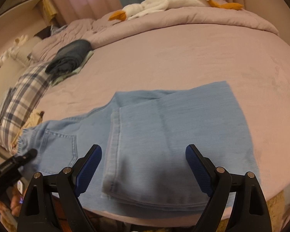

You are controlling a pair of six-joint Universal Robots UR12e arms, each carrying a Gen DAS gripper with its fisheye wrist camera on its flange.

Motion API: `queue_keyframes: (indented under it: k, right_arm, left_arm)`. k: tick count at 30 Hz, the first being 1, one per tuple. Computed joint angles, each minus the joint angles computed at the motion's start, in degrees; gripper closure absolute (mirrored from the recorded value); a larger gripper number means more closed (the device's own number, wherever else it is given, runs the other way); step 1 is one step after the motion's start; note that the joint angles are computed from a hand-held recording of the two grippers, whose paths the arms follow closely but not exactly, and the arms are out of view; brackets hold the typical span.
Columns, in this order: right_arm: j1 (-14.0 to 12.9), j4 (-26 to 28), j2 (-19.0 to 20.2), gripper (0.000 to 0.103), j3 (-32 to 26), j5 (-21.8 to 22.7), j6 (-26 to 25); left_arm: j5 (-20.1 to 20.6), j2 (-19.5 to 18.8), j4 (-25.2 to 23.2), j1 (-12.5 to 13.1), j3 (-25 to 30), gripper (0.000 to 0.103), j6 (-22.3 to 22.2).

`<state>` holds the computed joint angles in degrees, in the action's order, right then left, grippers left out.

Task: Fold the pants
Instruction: 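Grasp the waistband with the left tool, fold it over toward the hems, release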

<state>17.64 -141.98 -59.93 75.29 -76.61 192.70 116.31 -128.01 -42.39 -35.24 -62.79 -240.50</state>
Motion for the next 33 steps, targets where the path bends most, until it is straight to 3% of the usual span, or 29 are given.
queue_keyframes:
  k: [6,12,24,33]
  right_arm:
    - [-1.1,-3.1,-1.2,0.015,2.0,0.3,2.6]
    - [-1.9,-5.2,-1.8,0.015,3.4,0.4,4.2]
    - [-4.3,-7.0,-2.8,0.015,6.0,2.1,7.4]
    - [-5.6,-7.4,-3.1,0.015,7.5,3.0,10.1]
  left_arm:
    - [1.3,-3.1,0.8,-1.1,6.2,0.072,7.9]
    - [1.8,-7.7,-4.4,-1.7,15.1,0.072,13.5]
    - [-3.3,-16.6,-10.4,-2.3,31.2,0.074,21.7]
    - [-9.6,-23.7,-18.4,-1.9,43.0,0.073,23.2]
